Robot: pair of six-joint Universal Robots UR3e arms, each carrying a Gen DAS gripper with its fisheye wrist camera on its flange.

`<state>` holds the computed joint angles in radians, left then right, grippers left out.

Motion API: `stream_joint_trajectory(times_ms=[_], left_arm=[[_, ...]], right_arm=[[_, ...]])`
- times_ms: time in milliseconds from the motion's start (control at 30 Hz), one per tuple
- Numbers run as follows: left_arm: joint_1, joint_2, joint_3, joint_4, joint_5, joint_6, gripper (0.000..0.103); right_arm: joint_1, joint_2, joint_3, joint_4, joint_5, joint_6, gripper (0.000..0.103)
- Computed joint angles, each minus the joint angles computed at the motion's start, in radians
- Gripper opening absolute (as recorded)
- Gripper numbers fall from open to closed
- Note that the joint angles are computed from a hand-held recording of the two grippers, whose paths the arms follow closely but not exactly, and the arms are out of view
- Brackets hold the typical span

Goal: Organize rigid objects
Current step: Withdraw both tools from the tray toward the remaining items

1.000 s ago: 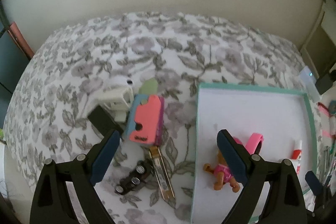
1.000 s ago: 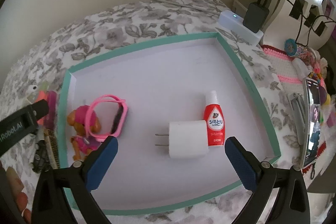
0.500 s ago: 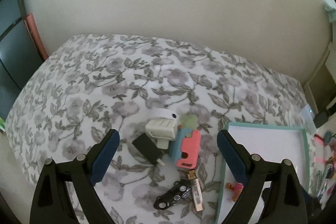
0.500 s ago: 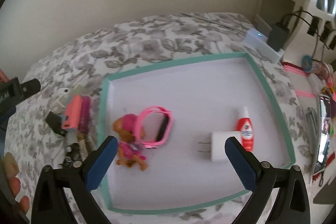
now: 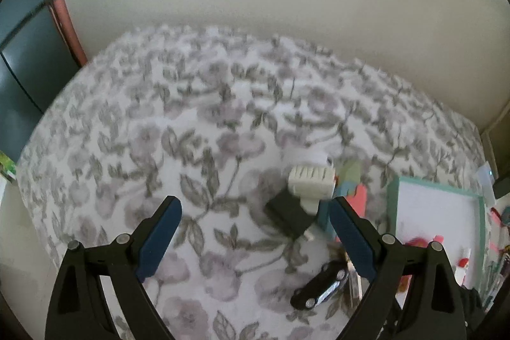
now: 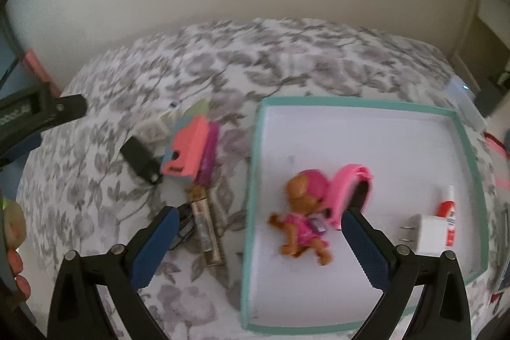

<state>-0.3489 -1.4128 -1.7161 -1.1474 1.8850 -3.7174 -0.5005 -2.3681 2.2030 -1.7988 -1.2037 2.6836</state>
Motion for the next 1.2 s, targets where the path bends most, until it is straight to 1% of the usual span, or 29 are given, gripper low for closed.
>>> stream_joint_trajectory(times_ms=[67, 133, 200, 300, 433, 500, 600, 733, 833, 933, 1067, 1133, 1200], left_arm=[[0.017, 0.001, -0.027, 0.003, -0.041, 0.007, 0.094], [0.026, -0.011, -0.045, -0.002, -0.084, 0.011, 0.094], [0.046, -0.016, -0.072, 0.001, -0.15, 0.018, 0.094], [0.054, -0.03, -0.091, 0.007, -0.204, 0.023, 0.094], [0.035, -0.073, -0.084, 0.003, -0.261, 0.045, 0.094], [0.03, -0.093, -0.071, -0.005, -0.278, 0.056, 0.094], [0.016, -0.124, -0.059, -0.006, -0.304, 0.072, 0.094], [0.022, -0.141, -0.063, -0.01, -0.365, 0.091, 0.094], [0.016, -0.149, -0.061, -0.011, -0.373, 0.101, 0.094], [0.017, -0.154, -0.061, -0.016, -0.383, 0.112, 0.094], [-0.004, -0.175, -0.042, -0.022, -0.364, 0.114, 0.093], [-0.022, -0.193, -0.031, -0.021, -0.362, 0.12, 0.092], [-0.042, -0.215, -0.014, -0.025, -0.359, 0.128, 0.086]], right_arm=[[0.035, 0.026, 0.001, -0.003, 0.002, 0.016, 0.099], [0.046, 0.043, 0.002, 0.008, 0.013, 0.023, 0.094], [0.062, 0.055, 0.008, 0.0, 0.002, 0.031, 0.092], [0.081, 0.073, 0.013, -0.013, -0.017, 0.042, 0.088], [0.074, 0.082, 0.011, -0.002, -0.039, 0.039, 0.088], [0.041, 0.069, 0.001, 0.025, -0.046, 0.012, 0.088], [0.007, 0.051, -0.004, 0.026, -0.079, 0.008, 0.088], [-0.078, 0.035, -0.005, 0.059, -0.1, -0.009, 0.088], [-0.106, 0.04, -0.003, 0.062, -0.118, -0.012, 0.088], [-0.092, 0.052, 0.003, 0.036, -0.158, -0.002, 0.088], [-0.117, 0.049, 0.014, 0.009, -0.196, 0.01, 0.088], [-0.132, 0.041, 0.016, 0.011, -0.202, 0.013, 0.088], [-0.14, 0.041, 0.016, 0.016, -0.199, 0.01, 0.088]])
